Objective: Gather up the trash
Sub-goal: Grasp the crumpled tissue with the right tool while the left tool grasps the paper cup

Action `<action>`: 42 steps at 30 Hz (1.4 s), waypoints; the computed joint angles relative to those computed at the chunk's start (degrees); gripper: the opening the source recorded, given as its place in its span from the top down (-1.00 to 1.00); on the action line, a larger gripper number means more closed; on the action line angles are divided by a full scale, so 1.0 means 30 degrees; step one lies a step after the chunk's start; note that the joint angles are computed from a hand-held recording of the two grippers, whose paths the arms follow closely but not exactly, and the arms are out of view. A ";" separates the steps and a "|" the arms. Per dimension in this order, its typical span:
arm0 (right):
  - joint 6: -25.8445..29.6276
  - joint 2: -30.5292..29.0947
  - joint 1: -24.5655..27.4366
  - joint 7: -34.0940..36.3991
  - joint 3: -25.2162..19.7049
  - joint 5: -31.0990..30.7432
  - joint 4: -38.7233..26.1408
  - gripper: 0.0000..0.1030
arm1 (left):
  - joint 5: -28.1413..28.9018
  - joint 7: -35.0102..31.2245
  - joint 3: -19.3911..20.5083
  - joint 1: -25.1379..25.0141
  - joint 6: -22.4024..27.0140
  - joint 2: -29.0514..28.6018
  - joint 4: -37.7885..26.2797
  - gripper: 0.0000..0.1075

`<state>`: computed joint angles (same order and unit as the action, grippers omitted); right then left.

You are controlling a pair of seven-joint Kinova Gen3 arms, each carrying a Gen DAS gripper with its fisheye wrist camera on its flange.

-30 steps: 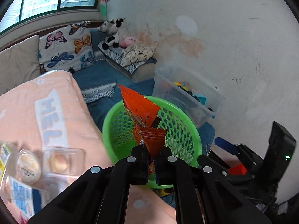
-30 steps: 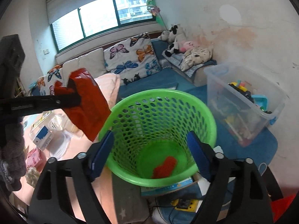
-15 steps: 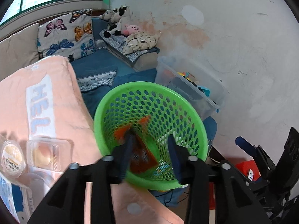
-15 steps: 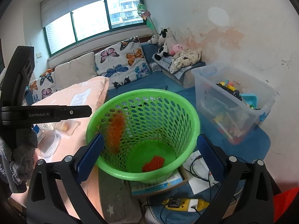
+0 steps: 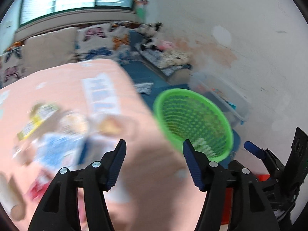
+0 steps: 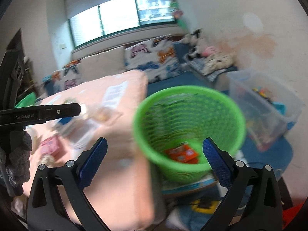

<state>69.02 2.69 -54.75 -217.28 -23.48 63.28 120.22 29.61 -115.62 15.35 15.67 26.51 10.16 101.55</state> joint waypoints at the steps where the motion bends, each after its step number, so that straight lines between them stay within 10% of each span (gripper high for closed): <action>1: -0.0598 0.0195 0.0077 0.0415 0.0052 0.0192 -0.0259 -0.91 | 0.0148 -0.0024 -0.0187 -0.0293 -0.0087 -0.0369 0.0440 -0.18; 19: -0.8676 0.3181 -0.0073 0.7179 0.2363 0.0504 -0.4676 -0.90 | 0.1803 -0.0739 -0.5006 -0.4203 -0.0560 -0.4221 0.4883 -0.32; 42: -1.2915 0.5158 -0.1443 1.0826 0.5308 -0.2194 -0.5749 -0.17 | -0.1230 0.4018 -0.4583 -0.5960 -0.0274 -0.1885 0.4170 -0.47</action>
<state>30.27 18.17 -59.07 -184.80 -7.55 56.70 102.98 25.92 -103.57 1.60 -2.21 25.68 4.51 114.06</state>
